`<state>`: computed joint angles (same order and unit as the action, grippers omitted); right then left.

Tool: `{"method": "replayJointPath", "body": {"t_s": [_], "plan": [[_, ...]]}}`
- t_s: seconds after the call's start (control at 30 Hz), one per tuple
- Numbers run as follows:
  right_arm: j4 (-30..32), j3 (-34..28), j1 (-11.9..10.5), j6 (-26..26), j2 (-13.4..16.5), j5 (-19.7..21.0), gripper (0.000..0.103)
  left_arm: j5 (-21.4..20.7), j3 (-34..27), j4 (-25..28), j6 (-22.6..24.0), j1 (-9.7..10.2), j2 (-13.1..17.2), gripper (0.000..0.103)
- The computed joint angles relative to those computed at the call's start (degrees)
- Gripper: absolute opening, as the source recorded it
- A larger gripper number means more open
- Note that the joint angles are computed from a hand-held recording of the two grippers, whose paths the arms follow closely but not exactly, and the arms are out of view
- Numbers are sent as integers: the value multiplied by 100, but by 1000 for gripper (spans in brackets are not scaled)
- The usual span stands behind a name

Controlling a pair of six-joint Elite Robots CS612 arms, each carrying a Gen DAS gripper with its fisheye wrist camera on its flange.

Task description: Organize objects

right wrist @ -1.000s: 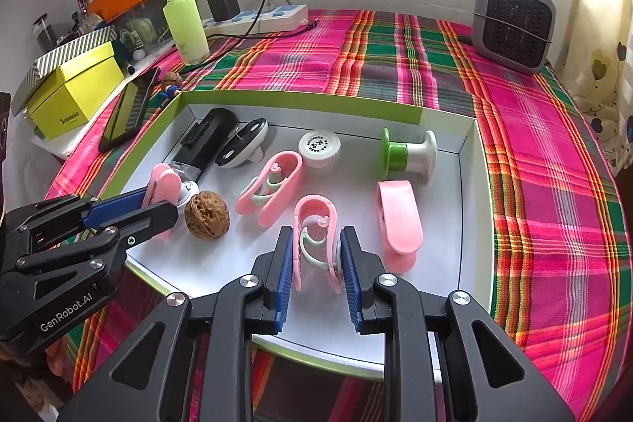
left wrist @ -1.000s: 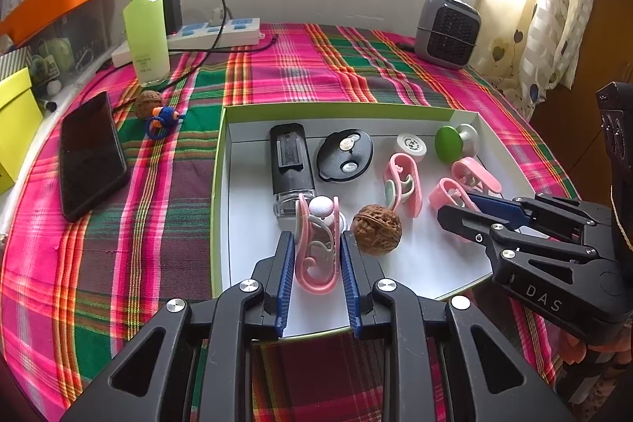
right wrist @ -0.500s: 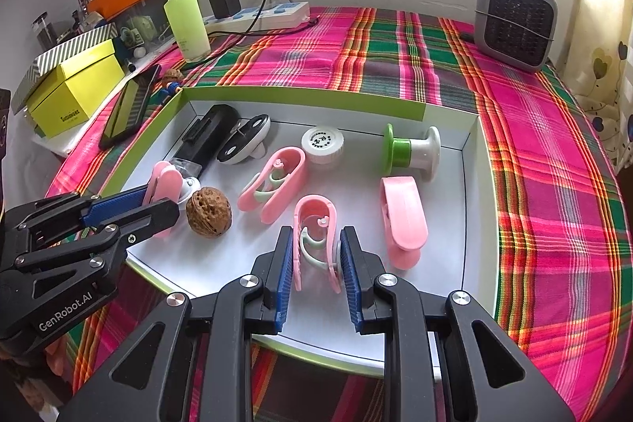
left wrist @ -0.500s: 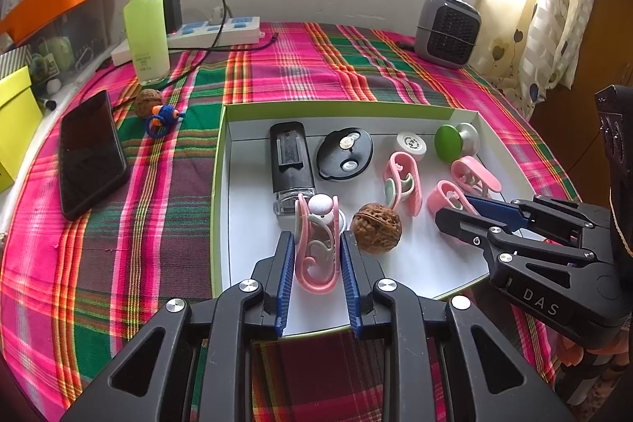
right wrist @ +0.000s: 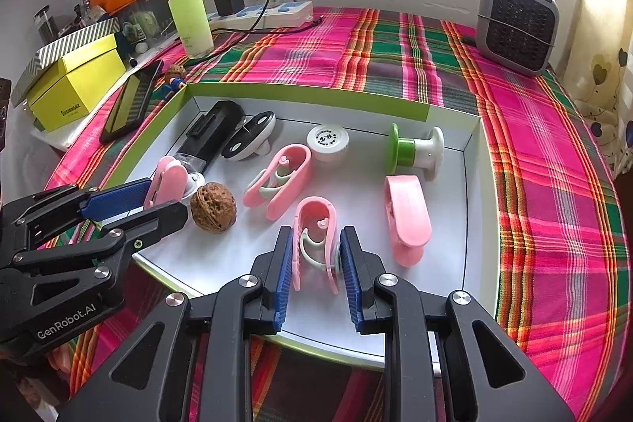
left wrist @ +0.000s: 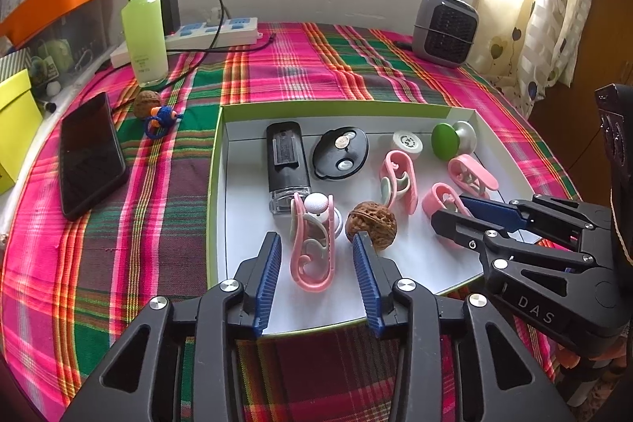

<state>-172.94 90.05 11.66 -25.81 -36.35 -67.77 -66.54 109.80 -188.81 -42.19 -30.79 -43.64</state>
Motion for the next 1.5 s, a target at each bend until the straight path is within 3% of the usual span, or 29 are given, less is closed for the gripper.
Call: {"method": "replayJointPath", "body": {"t_s": [0.23, 0.77, 1.5], "plan": [[-115, 47, 7, -1, -16, -14, 32, 121, 34, 9, -56, -51, -26, 41], [-540, 262, -35, 159, -108, 64, 33, 393, 157, 57, -173, -136, -159, 42], [-1542, 894, -101, 244, -342, 12, 33, 1321, 513, 77, -418, -535, -389, 42]]}}
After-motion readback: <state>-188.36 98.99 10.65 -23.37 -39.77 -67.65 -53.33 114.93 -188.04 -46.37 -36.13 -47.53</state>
